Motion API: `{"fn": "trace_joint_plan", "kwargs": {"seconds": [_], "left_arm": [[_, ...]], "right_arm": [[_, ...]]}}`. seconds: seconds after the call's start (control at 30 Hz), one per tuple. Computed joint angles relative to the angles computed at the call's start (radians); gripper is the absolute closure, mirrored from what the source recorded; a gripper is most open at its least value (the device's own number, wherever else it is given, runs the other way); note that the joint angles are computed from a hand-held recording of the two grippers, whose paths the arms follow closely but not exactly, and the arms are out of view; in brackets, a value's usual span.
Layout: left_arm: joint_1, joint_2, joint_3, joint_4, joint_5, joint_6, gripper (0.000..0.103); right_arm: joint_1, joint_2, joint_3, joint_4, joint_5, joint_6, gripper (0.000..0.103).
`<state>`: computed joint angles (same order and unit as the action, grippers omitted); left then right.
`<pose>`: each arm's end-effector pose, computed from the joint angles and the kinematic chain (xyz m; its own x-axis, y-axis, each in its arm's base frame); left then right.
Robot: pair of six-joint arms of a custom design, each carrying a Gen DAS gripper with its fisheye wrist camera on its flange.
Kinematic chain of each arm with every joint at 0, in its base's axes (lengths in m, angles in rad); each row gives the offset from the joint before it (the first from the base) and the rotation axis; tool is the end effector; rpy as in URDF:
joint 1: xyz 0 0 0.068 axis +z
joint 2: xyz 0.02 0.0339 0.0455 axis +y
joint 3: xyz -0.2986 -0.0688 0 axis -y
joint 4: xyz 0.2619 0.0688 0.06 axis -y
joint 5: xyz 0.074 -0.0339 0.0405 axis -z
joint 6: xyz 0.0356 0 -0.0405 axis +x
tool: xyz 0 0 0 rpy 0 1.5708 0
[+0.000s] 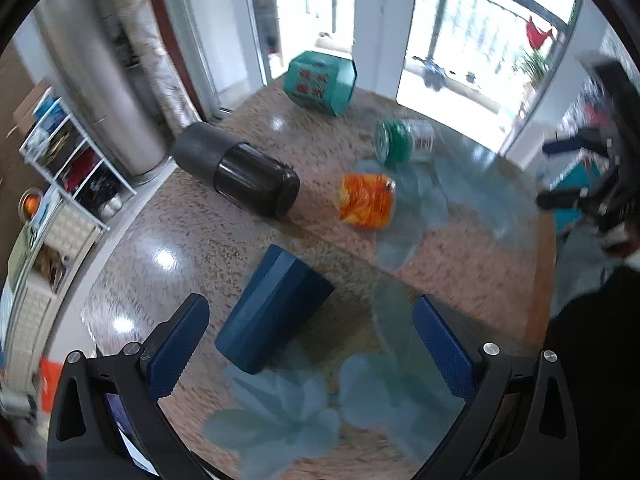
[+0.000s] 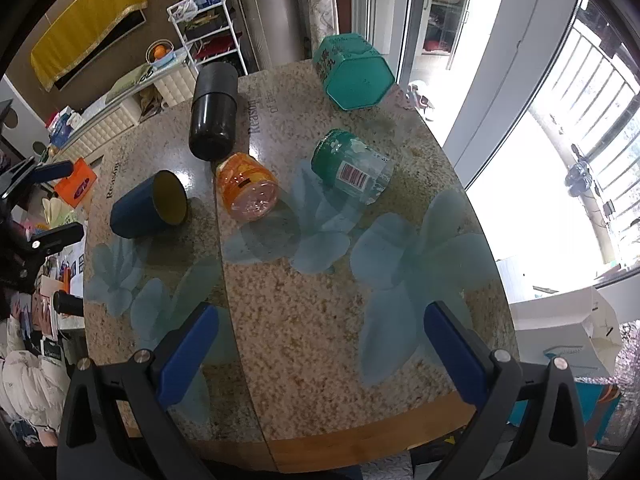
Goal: Flip cup upright
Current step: 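Approach the dark blue cup lying on its side with the left tool, then close the left tool on the blue cup's base and lift it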
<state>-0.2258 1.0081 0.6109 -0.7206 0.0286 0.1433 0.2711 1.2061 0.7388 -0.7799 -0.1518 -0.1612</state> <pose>0.1688 -0.0398 0.2215 -0.8336 0.3380 -0.4368 0.3587 0.9327 0.0371 0.2000 0.0612 0.2245 -0.8517 -0.4014 -0.3369 -0.4536 0.8866 0.0905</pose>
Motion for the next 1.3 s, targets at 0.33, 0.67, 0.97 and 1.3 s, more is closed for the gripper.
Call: {"fn": "trace_joint_plan", "kwargs": {"seconds": [0.33, 0.67, 0.97, 1.3], "left_arm": [[0.142, 0.319, -0.065, 0.163, 0.060, 0.242, 0.000], [0.222, 0.547, -0.079, 0.340, 0.062, 0.394, 0.000], [0.184, 0.713, -0.049, 0.432, 0.033, 0.380, 0.023], [0.181, 0.726, -0.063, 0.460, 0.037, 0.259, 0.027]], "right_arm": [[0.000, 0.175, 0.071, -0.007, 0.083, -0.037, 0.000], [0.008, 0.303, 0.112, 0.011, 0.095, -0.040, 0.000], [0.005, 0.360, 0.129, 0.029, 0.088, -0.040, 0.000], [0.010, 0.302, 0.087, 0.033, 0.100, -0.024, 0.000]]}}
